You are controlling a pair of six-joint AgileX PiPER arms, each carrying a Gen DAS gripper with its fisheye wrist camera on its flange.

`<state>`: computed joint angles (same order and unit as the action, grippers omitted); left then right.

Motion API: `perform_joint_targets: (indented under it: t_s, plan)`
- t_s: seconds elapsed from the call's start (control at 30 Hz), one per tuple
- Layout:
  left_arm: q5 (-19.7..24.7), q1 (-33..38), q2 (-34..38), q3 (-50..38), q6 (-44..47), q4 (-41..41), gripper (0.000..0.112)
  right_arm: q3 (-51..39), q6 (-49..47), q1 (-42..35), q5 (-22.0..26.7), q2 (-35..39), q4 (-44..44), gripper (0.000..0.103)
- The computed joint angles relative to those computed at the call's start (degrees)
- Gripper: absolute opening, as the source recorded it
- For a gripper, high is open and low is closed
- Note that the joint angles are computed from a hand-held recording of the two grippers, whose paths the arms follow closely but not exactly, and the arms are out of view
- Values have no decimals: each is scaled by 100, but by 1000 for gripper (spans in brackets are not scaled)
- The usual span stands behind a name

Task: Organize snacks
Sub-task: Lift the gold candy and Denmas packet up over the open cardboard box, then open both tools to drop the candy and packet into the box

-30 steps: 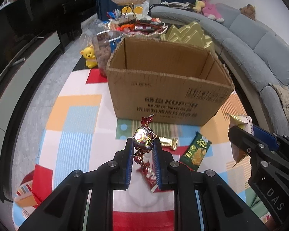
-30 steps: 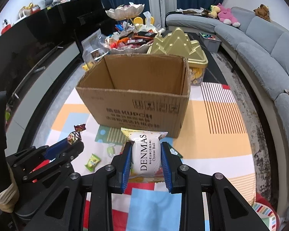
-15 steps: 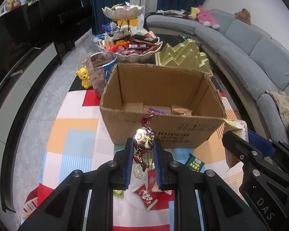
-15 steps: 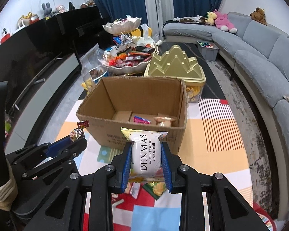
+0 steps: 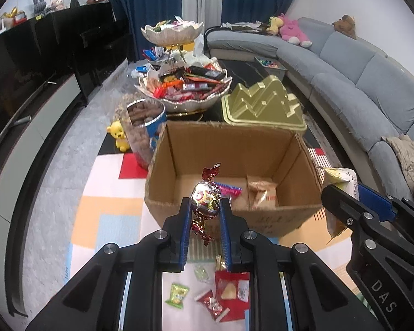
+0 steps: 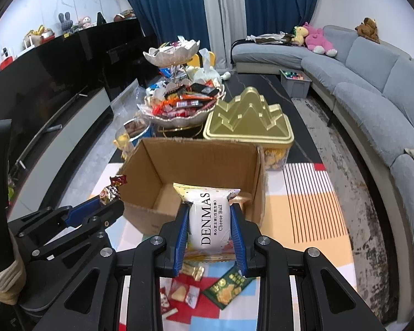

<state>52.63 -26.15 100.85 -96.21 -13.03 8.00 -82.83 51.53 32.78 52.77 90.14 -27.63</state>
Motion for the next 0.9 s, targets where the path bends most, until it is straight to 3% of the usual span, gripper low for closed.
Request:
perform_joint_targets:
  t_s: [0.9]
  plan:
    - [736, 301, 1706, -2485, 525, -187, 21, -1406, -999, -687, 3, 1107, 486, 31]
